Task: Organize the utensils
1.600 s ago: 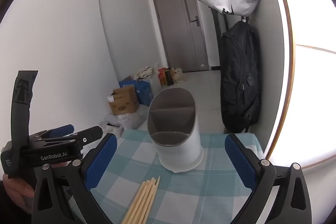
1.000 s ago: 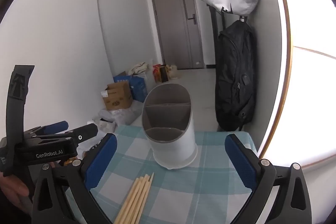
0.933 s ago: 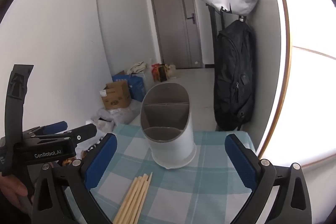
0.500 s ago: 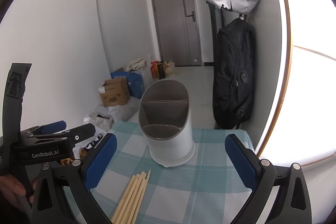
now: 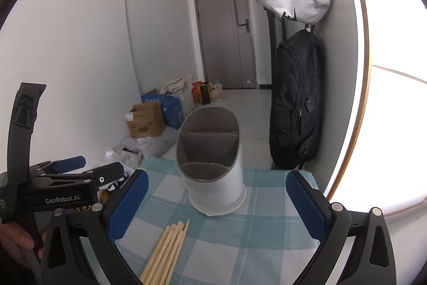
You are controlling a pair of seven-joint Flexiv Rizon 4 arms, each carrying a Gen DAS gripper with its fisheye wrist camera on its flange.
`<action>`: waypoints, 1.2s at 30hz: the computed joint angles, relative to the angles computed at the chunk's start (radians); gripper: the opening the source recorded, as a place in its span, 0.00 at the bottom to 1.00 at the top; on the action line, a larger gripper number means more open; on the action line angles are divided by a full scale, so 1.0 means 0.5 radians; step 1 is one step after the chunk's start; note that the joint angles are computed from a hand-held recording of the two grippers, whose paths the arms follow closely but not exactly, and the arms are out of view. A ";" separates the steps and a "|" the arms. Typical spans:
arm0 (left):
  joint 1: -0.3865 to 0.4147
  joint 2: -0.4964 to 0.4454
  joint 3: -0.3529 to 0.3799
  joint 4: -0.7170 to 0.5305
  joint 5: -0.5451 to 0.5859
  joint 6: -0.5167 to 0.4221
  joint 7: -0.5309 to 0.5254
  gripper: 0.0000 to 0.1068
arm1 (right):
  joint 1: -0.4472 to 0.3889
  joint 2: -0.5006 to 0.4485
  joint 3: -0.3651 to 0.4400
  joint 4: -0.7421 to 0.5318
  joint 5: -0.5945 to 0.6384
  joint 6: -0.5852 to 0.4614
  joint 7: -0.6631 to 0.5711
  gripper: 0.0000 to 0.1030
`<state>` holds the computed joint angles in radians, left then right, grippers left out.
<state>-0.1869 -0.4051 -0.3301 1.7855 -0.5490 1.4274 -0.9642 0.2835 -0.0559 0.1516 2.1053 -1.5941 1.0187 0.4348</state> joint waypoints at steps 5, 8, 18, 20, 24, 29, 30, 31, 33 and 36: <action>-0.011 -0.003 0.021 -0.008 0.021 -0.008 -0.028 0.96 | 0.001 -0.003 -0.001 -0.005 -0.020 0.007 0.014 1.00; -0.018 -0.005 0.035 -0.017 0.034 -0.035 -0.044 0.96 | -0.004 -0.004 -0.003 -0.006 -0.022 0.018 0.032 1.00; -0.022 -0.010 0.053 -0.043 0.036 -0.112 -0.056 0.96 | 0.003 -0.010 -0.001 -0.007 0.000 0.010 0.041 1.00; -0.021 -0.011 0.054 -0.045 0.025 -0.125 -0.056 0.96 | 0.004 -0.012 -0.001 -0.007 0.011 0.006 0.042 1.00; -0.031 -0.015 0.068 -0.052 0.026 -0.152 -0.055 0.96 | 0.001 -0.011 -0.003 -0.004 0.019 0.013 0.058 1.00; -0.053 -0.023 0.099 -0.063 0.052 -0.166 -0.075 0.96 | 0.005 -0.014 -0.002 -0.003 0.039 0.007 0.063 1.00; -0.047 -0.024 0.092 -0.066 0.047 -0.179 -0.071 0.96 | 0.004 -0.013 -0.003 -0.003 0.037 0.012 0.068 1.00; -0.050 -0.026 0.098 -0.070 0.052 -0.188 -0.076 0.96 | 0.002 -0.013 -0.005 -0.003 0.033 0.018 0.074 1.00; -0.065 -0.036 0.122 -0.085 0.083 -0.205 -0.092 0.95 | -0.004 -0.016 -0.009 -0.003 0.024 0.041 0.086 1.00; -0.066 -0.050 0.133 -0.112 0.108 -0.284 -0.096 0.95 | -0.001 -0.028 -0.005 -0.005 0.095 0.037 0.041 1.00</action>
<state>-0.2201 -0.4299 -0.2634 1.7292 -0.4951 1.2853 -1.0121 0.2828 -0.0699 0.1489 2.1030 -1.5465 1.0370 0.4551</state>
